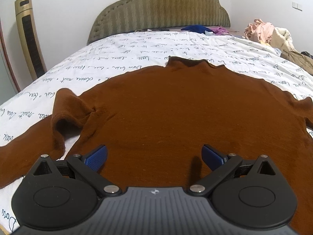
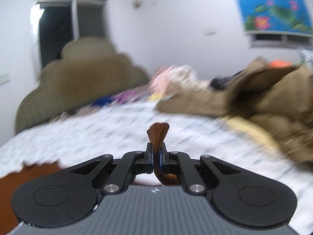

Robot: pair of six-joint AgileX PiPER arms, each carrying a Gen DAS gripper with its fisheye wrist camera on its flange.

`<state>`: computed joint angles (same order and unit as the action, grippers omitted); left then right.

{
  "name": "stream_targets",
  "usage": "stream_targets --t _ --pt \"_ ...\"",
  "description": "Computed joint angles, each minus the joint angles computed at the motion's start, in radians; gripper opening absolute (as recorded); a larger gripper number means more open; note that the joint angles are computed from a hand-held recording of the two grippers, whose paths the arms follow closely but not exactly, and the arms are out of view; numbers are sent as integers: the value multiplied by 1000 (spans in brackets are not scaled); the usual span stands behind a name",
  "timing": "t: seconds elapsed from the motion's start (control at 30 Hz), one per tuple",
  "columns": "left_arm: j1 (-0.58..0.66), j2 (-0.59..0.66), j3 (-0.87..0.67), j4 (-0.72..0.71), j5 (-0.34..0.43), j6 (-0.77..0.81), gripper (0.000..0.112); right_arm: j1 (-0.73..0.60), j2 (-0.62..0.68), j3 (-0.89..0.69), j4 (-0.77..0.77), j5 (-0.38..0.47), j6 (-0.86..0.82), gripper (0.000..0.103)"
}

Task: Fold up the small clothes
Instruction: 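Grasp the brown sleeve cuff with the right gripper and lift it, then carry the sleeve across the sweater body with the right gripper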

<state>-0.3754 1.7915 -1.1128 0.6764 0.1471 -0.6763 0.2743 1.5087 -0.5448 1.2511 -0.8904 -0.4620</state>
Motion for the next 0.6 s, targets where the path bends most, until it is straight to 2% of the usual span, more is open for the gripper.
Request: stream_targets --t 0.07,0.2,0.43,0.6 --pt "3 9 -8 1 2 -1 103 31 67 -72 1 50 -20 11" --pt "8 22 -12 83 -4 -80 103 100 207 -268 92 121 -195 11" --pt "25 44 -10 95 -18 -94 103 99 279 -516 291 251 -631 11" --pt "32 53 -8 72 -31 -71 103 107 349 -671 421 300 -873 11"
